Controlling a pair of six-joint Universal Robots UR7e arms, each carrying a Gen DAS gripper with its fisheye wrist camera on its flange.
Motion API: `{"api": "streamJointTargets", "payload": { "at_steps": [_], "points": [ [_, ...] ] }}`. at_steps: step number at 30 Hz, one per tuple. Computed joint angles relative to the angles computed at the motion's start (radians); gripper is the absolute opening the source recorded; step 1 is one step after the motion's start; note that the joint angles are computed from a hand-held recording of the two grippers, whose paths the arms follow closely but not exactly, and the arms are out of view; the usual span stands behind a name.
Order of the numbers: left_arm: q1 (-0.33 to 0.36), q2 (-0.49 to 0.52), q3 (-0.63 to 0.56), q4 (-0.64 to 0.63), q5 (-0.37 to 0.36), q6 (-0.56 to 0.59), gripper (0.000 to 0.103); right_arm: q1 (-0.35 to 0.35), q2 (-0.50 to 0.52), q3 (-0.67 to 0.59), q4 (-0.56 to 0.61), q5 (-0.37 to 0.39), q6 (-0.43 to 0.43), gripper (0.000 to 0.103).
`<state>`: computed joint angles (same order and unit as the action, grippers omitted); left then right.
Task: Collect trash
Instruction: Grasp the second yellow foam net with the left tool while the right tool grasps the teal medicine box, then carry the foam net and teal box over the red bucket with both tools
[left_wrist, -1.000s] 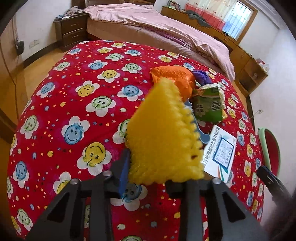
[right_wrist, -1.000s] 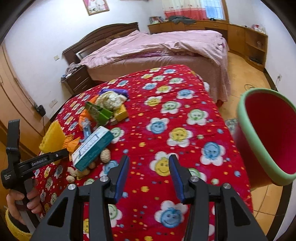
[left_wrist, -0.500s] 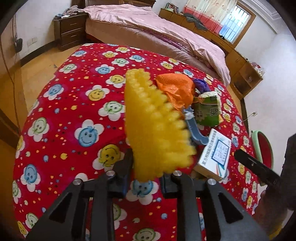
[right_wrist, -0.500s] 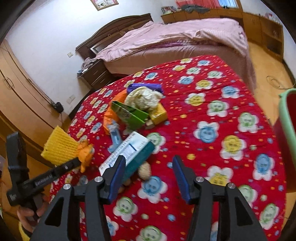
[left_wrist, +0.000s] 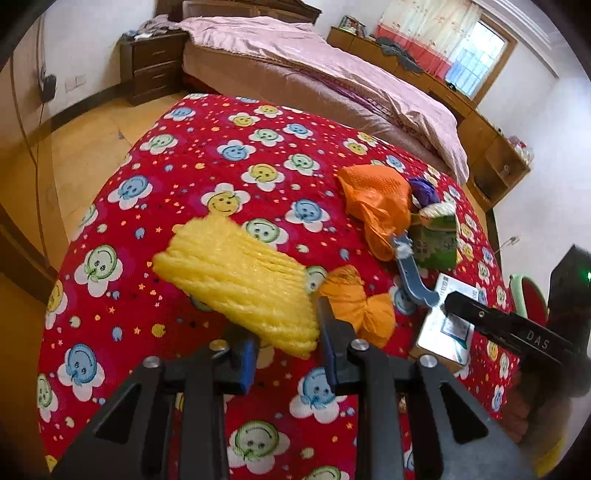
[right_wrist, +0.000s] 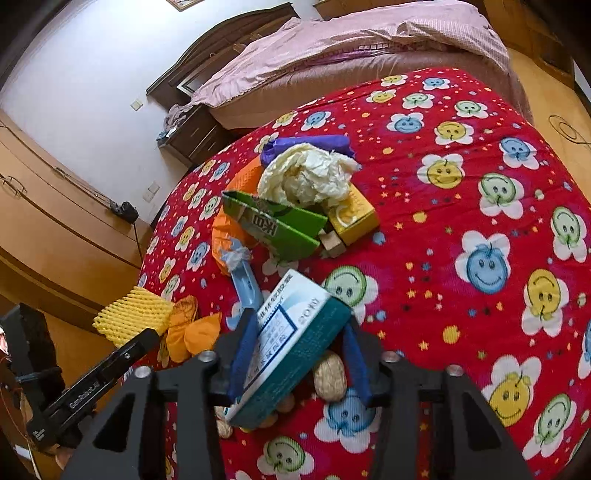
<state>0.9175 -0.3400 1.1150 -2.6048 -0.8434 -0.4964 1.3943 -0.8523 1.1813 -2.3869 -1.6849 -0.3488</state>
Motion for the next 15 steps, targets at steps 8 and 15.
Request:
{"api": "streamJointTargets", "payload": {
  "at_steps": [8, 15],
  "points": [
    [-0.003, -0.016, 0.030, -0.054, -0.005, 0.022, 0.011, -0.009, -0.026, 0.032, -0.023, 0.064, -0.014, 0.029],
    [-0.041, -0.024, 0.051, -0.119, 0.025, 0.110, 0.010, -0.008, -0.088, 0.110, -0.107, 0.098, -0.051, 0.025]
  ]
}}
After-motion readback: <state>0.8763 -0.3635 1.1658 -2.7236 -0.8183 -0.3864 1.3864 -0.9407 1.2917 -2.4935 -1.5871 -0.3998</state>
